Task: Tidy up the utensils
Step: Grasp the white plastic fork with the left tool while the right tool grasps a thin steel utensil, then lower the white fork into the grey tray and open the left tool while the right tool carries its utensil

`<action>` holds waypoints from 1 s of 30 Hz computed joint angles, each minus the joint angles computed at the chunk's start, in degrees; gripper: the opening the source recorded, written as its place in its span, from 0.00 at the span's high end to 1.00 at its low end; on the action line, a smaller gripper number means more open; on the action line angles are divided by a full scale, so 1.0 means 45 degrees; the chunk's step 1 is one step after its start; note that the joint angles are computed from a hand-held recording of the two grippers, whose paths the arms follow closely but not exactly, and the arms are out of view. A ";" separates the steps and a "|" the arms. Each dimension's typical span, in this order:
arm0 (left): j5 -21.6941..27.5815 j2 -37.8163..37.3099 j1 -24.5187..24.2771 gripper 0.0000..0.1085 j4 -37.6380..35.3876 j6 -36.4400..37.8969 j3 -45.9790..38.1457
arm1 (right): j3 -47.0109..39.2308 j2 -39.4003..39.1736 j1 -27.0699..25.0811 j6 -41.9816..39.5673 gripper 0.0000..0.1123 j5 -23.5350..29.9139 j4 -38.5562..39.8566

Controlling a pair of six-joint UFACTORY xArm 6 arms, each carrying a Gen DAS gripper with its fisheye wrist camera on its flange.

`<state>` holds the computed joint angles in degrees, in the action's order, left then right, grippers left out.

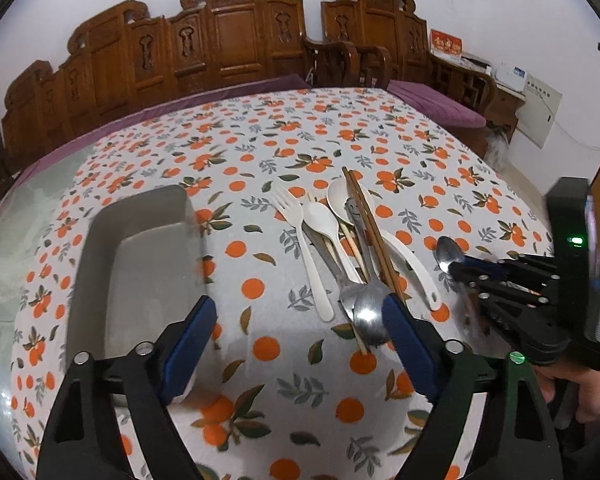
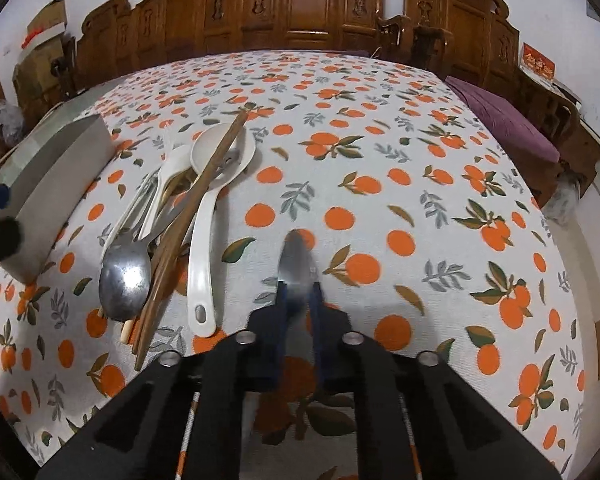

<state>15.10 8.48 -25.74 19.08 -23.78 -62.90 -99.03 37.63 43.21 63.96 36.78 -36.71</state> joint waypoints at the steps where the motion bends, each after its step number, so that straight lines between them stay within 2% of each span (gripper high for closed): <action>1: 0.0090 0.0171 -0.0023 0.28 -0.0056 0.0025 -0.0182 | 0.0133 -0.0069 -0.0045 0.0103 0.95 -0.0199 0.0015; 9: 0.1203 0.2214 -0.0085 0.46 -0.1217 0.1078 -0.2393 | 0.0830 -0.0459 -0.0303 0.0565 0.98 -0.1098 0.0007; 16: 0.2195 0.3537 -0.0081 0.66 -0.2056 0.1757 -0.3961 | 0.1371 -0.0744 -0.0537 0.1415 0.98 -0.1592 -0.0326; 25: 0.2732 0.4318 0.0004 0.70 -0.2543 0.1901 -0.4905 | 0.1197 -0.0627 -0.0479 0.1381 0.98 -0.1480 -0.0520; 27: 0.2777 0.4394 0.0004 0.77 -0.2621 0.1920 -0.5022 | 0.1241 -0.0645 -0.0497 0.1417 0.98 -0.1546 -0.0530; 29: 0.2866 0.4415 0.0019 0.95 -0.2424 0.1747 -0.5076 | 0.1211 -0.0628 -0.0484 0.1421 0.98 -0.1508 -0.0539; 30: 0.2895 0.4416 0.0032 0.96 -0.2422 0.1715 -0.5088 | 0.1224 -0.0632 -0.0493 0.1488 0.98 -0.1538 -0.0564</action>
